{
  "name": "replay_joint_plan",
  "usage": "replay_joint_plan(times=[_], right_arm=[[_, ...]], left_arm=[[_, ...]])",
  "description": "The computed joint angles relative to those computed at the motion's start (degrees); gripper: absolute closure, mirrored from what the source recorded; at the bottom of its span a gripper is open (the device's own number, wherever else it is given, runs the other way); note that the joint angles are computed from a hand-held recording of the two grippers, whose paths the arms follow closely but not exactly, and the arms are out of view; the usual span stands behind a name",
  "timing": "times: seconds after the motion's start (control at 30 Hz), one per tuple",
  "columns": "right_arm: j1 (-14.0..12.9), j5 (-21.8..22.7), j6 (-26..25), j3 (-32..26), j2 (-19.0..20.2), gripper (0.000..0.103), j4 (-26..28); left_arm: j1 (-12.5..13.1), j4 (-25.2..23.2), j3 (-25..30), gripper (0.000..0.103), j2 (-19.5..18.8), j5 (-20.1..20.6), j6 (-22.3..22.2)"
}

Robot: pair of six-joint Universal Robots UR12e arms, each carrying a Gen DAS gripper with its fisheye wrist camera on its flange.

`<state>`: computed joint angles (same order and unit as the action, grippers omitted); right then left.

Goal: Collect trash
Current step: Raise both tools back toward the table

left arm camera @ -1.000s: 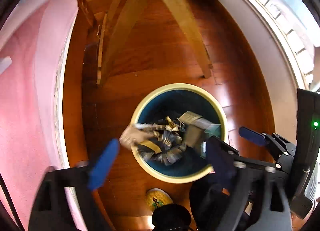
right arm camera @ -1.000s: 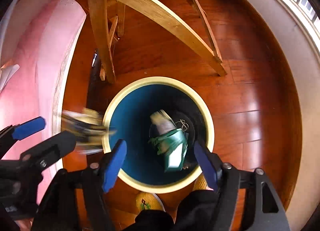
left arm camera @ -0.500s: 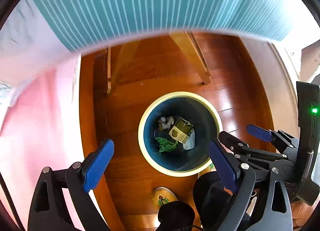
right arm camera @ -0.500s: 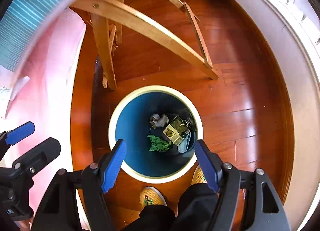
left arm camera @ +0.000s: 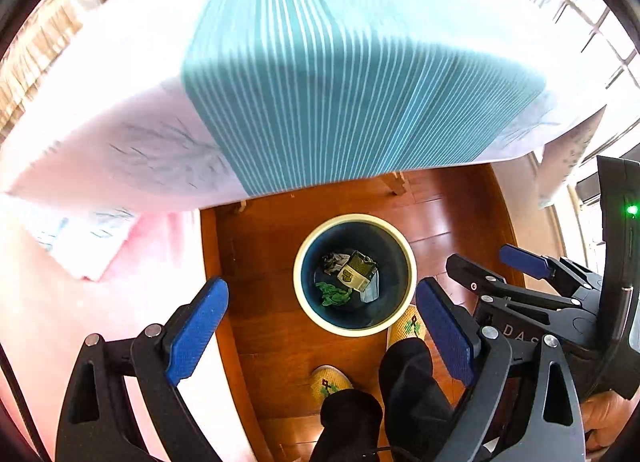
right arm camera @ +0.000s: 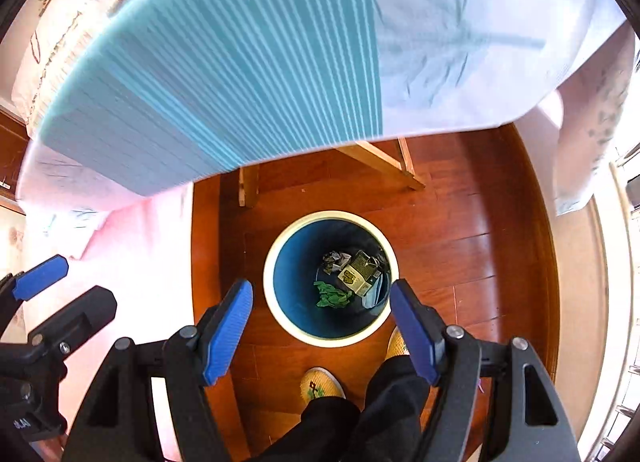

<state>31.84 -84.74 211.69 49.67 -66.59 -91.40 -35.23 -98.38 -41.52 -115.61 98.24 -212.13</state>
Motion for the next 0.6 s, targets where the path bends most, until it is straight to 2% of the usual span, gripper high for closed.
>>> replay_joint_plan(times=[0.27,0.47,0.6], right_arm=[[0.8,-0.5,-0.5,-8.5,1.5,0.031,6.8],[1.4,-2.7,-1.2,-14.8,2.8,0.031,10.2],[1.7,-5.0,-1.3,-21.5,4.9,0.031,13.1]], left_arm=[[0.2,-8.3,10.8,0.009,-2.1,-0.3,1.7],[-0.1,-11.5,18.8,0.009,-4.2,0.8,3.1],[-0.2,-12.8,26.4,0.009,-7.1,2.3,4.3]])
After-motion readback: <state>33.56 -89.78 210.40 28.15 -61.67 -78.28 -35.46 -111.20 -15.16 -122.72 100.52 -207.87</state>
